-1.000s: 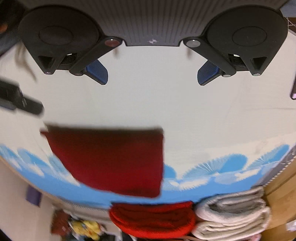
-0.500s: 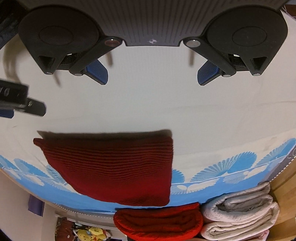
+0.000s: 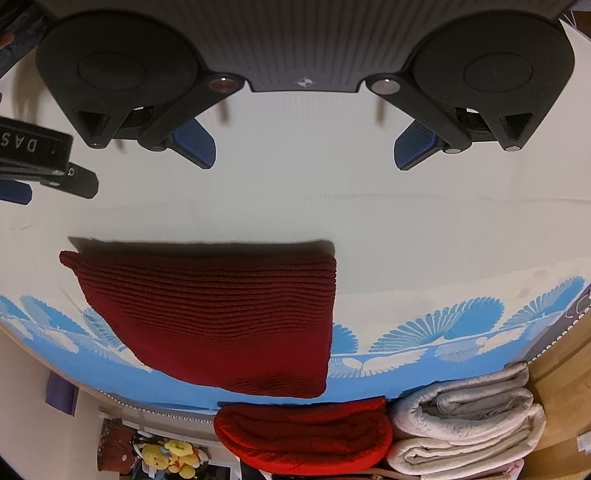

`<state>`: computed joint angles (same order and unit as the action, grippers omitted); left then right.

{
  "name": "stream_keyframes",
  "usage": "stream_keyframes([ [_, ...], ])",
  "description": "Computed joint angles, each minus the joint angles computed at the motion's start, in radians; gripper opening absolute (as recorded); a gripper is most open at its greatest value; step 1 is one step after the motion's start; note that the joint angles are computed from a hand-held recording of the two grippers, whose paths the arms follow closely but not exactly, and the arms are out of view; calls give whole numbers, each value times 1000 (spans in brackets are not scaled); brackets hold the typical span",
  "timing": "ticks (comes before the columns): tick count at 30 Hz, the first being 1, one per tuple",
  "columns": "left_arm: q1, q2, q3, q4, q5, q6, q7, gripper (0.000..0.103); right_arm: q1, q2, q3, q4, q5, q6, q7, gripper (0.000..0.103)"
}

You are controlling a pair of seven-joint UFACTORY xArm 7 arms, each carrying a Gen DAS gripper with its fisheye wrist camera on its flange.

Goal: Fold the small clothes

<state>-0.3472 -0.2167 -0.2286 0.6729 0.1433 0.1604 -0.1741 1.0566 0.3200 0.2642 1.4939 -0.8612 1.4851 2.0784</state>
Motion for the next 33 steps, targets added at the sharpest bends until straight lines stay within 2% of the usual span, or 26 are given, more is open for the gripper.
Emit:
stream_keyframes([
  [5, -13, 5, 14, 3, -21, 4, 16, 103, -2, -6, 2, -8, -2, -6, 8, 94],
  [33, 1, 4, -2, -3, 9, 2, -7, 103, -3, -7, 3, -10, -3, -21, 3, 94],
])
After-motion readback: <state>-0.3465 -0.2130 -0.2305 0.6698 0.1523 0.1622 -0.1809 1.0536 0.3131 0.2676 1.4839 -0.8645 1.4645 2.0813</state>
